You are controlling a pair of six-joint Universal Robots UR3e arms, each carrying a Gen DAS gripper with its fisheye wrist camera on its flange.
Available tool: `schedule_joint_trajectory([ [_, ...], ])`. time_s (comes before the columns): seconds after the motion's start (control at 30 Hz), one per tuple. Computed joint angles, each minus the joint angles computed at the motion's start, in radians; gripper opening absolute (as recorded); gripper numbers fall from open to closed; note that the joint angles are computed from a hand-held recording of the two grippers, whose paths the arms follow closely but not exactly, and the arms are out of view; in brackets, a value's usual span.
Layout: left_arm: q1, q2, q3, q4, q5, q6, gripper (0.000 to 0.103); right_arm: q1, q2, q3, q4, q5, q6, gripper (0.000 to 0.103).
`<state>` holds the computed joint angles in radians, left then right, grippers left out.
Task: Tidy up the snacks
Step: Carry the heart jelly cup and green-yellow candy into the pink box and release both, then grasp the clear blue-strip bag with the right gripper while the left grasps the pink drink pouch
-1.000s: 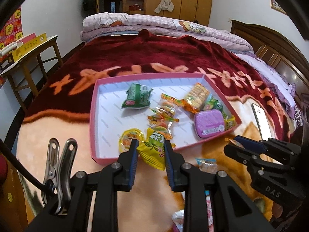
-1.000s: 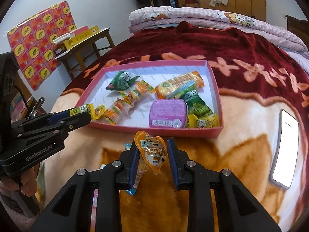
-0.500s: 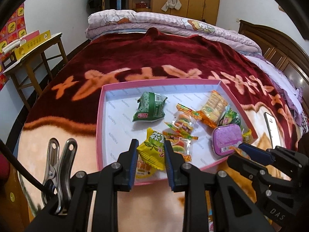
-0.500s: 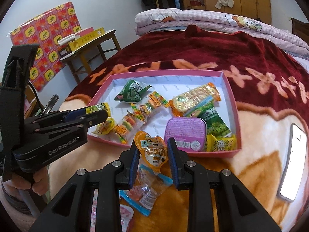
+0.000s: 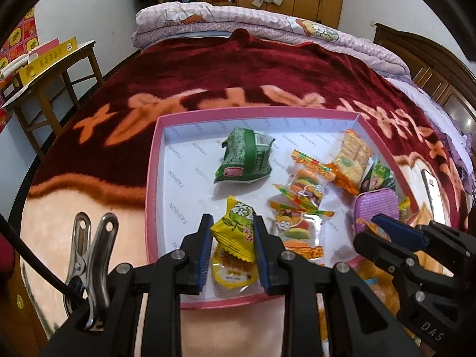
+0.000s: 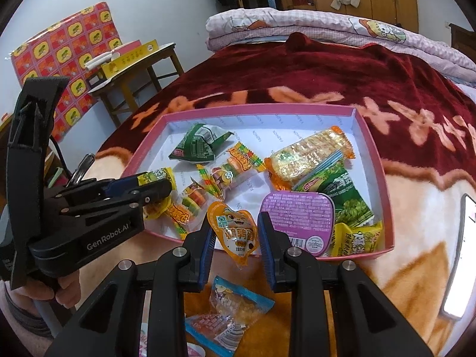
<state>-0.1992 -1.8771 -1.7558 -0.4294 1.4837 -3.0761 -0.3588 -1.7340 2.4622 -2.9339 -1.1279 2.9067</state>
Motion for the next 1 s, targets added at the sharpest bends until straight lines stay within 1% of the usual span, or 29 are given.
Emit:
schedule_joint_trajectory([
  [0.2, -0.001, -0.011, 0.005, 0.001, 0.016, -0.005, 0.028, -0.013, 0.012, 0.014, -0.013, 0.021, 0.002, 0.029],
  [0.3, -0.007, -0.014, 0.01, -0.008, 0.023, -0.008, 0.032, -0.029, 0.0, 0.028, -0.013, 0.038, -0.005, 0.03],
  [0.37, -0.008, -0.011, 0.008, -0.016, 0.019, -0.008, 0.037, -0.038, -0.006, 0.033, -0.012, 0.047, -0.006, 0.032],
  [0.43, -0.009, -0.006, 0.005, -0.022, 0.016, -0.005, 0.04, -0.045, -0.016, 0.039, -0.009, 0.057, -0.008, 0.039],
  [0.5, -0.013, 0.0, -0.001, -0.022, 0.019, -0.006, 0.043, -0.046, -0.025, 0.042, -0.004, 0.058, -0.011, 0.043],
  [0.67, -0.015, 0.021, -0.014, -0.023, 0.022, -0.009, 0.045, -0.058, -0.075, 0.063, 0.014, 0.073, -0.027, 0.044],
  [0.83, -0.014, 0.071, -0.05, -0.026, 0.008, -0.008, 0.046, -0.108, -0.172, 0.093, 0.084, 0.114, -0.055, 0.044],
  [1.0, -0.018, 0.135, -0.091, -0.034, -0.005, -0.012, 0.046, -0.176, -0.324, 0.124, 0.216, 0.162, -0.105, 0.044],
])
